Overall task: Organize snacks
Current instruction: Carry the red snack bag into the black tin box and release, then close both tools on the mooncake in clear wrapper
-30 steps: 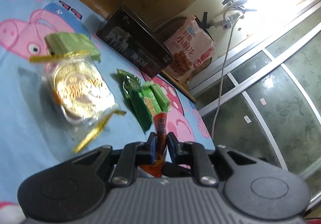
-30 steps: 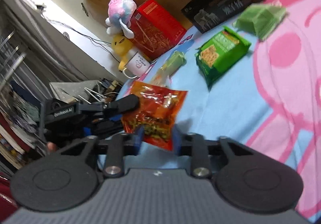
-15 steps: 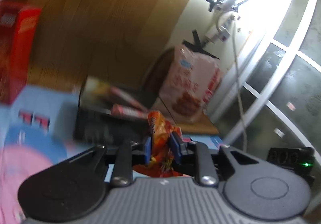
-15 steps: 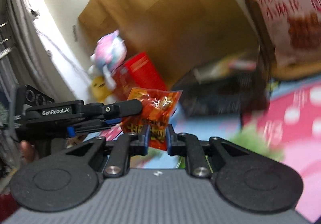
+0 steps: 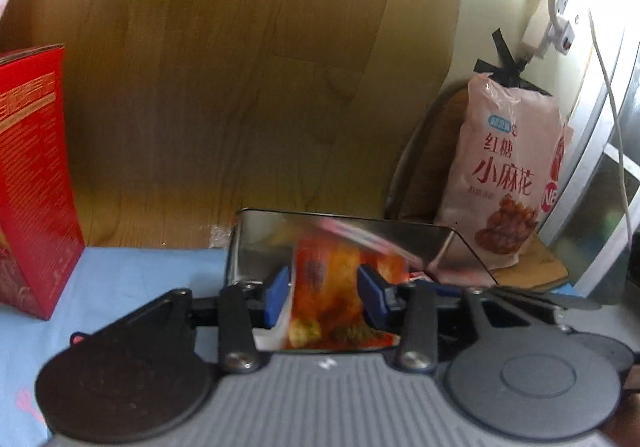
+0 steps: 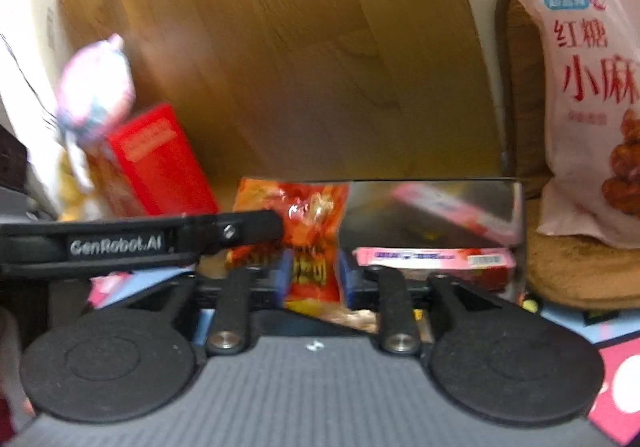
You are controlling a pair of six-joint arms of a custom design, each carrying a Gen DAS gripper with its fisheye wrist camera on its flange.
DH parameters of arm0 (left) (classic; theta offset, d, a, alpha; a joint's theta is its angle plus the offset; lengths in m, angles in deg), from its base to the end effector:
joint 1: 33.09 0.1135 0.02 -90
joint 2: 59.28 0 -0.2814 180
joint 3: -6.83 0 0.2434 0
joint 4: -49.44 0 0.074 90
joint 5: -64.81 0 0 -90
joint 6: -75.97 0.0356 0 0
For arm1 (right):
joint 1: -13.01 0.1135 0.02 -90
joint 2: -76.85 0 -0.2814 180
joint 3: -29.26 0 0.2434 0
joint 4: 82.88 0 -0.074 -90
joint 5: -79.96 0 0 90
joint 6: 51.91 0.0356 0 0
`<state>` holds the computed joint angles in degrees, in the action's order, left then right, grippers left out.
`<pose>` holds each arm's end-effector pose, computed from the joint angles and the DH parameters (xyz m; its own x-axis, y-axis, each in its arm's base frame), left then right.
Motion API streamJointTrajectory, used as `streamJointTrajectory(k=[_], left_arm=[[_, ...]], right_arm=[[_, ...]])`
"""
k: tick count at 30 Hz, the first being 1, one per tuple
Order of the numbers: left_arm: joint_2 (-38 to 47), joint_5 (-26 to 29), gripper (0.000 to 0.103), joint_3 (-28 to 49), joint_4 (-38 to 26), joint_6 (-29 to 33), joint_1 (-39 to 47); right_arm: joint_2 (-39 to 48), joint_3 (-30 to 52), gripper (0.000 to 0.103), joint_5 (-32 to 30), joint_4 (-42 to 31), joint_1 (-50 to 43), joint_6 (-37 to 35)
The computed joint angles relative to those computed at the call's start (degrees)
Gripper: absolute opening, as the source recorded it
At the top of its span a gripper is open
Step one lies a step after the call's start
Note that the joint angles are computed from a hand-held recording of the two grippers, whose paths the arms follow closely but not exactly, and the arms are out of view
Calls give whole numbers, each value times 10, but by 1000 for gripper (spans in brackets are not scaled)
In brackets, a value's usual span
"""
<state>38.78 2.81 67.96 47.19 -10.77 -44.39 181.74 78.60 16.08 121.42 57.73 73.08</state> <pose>0.3260 -0.0822 0.1793 -0.5884 0.1688 -0.7908 0.5642 0.7862 -0.2520 0.2388 0.2144 0.1298 -0.5109 0.2187 -0.8314 -0.0871 0.9490 0.3031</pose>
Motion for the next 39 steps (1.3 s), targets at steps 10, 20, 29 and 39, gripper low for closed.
streamJointTrajectory(k=[10, 20, 29, 39], left_arm=[[-183, 276, 41, -127, -217, 175, 295], [-12, 261, 39, -111, -637, 689, 648], [-43, 266, 37, -142, -611, 704, 649], [46, 213, 42, -49, -830, 900, 795]], right_arm=[[-82, -147, 62, 66, 124, 191, 45], [54, -70, 48, -10, 113, 285, 122], [64, -36, 33, -41, 104, 395, 135], [-14, -75, 46, 134, 52, 408, 144]])
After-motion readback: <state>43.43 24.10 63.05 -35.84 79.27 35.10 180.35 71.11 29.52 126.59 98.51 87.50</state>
